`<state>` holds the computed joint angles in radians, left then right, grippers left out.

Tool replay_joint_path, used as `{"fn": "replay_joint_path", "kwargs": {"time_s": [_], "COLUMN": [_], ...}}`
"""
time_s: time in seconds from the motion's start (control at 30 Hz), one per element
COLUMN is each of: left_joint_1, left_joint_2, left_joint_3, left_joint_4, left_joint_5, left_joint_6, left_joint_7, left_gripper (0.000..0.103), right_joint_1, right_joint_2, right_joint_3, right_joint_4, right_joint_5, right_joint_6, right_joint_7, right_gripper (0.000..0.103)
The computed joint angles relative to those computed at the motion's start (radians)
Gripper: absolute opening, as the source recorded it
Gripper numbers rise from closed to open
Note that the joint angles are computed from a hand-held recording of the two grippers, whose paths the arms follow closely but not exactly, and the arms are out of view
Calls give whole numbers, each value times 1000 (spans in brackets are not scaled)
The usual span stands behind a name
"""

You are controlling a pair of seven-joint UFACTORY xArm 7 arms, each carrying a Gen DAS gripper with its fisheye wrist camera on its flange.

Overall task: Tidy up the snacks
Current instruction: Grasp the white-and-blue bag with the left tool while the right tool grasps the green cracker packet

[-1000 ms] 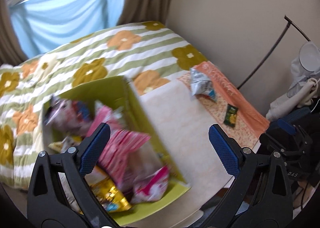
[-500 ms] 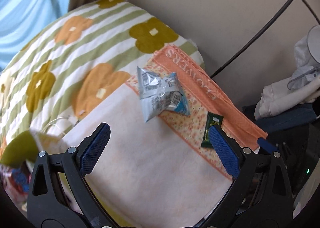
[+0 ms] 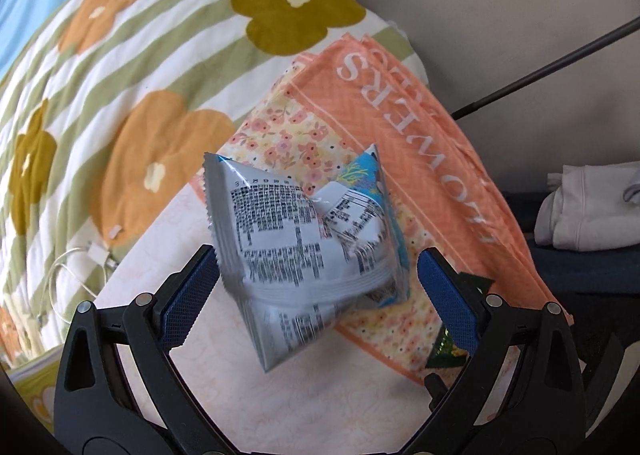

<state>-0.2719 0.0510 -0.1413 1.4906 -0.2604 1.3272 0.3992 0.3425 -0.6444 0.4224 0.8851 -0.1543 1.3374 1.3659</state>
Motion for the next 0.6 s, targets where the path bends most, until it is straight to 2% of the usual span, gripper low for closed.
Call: {"fn": "replay_joint_path", "kwargs": {"time_s": [0.17,0.27,0.33,0.53,0.6], "left_joint_1": [-6,-11,-12,-8,-8], "left_joint_2": [30,36,38,35,29], "left_joint_3": [-4,-8,-9,-8,-8], "left_joint_4": [0,-8,-12,-27,-35], "left_joint_5": [17,22,18,-20,-22], "left_joint_6": [-18,-30,-33,-16,-23], "left_joint_7": [-9,-1,4,16,17], "left_gripper": [98,98,92,69,68], "right_joint_1": [-2,0,3,4,5], "right_joint_2": [-1,3,10,21,23], "right_joint_3": [-13,-19,-27,-22,-19], "right_joint_4": [-36,-49,-55,-54,-52], "right_joint_5": [4,6,9,-12,-17], "right_joint_6": [-20,-33,-44,-35,-32], "right_joint_7": [5,-2,-16,-31,-32], "right_gripper": [100,88,76,71,69]}}
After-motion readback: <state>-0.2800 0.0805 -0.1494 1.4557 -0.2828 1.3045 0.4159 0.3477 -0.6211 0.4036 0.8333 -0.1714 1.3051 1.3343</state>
